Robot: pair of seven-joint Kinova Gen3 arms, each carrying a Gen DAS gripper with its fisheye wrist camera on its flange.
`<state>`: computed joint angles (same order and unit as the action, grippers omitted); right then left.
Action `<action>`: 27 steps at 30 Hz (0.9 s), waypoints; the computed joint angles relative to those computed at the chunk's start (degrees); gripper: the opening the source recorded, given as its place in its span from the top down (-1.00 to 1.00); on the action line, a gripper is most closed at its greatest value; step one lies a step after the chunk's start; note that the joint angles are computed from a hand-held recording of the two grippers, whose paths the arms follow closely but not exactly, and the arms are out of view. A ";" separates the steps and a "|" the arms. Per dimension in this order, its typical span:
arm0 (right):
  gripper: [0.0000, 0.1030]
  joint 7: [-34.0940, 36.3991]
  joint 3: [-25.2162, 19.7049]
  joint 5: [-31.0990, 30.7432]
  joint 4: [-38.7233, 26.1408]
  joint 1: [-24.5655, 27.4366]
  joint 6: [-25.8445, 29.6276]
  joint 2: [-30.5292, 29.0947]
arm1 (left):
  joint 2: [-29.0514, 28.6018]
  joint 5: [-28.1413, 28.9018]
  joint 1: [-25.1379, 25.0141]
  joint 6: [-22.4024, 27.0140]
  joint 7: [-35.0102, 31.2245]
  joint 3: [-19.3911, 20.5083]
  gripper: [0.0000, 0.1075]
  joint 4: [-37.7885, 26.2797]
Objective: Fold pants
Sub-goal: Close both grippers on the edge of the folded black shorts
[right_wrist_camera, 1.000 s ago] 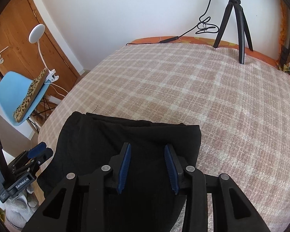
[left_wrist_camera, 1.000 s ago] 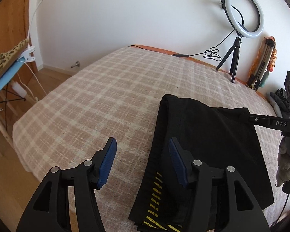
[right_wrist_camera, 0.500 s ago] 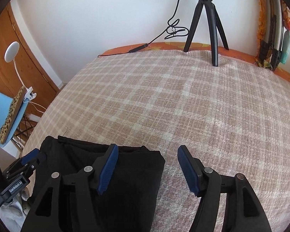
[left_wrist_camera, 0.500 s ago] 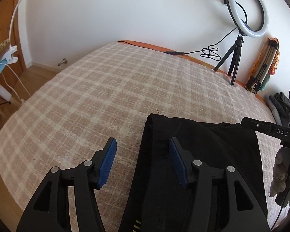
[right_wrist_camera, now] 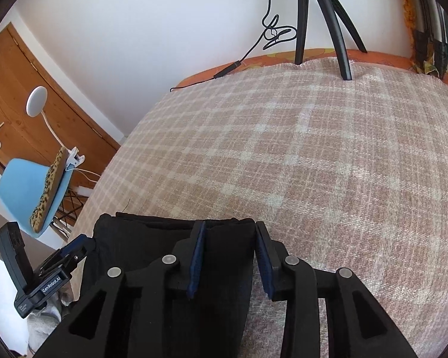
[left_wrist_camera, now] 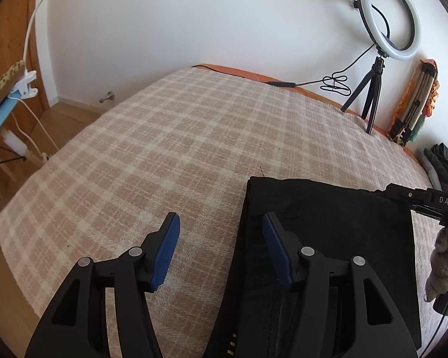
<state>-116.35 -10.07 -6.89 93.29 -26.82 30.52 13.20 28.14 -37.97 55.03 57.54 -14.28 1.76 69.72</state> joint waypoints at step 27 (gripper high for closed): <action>-0.20 33.62 -6.01 -32.91 4.04 9.72 1.04 1.56 | 1.43 33.46 -33.82 -19.05 -34.68 24.92 -0.27 3.87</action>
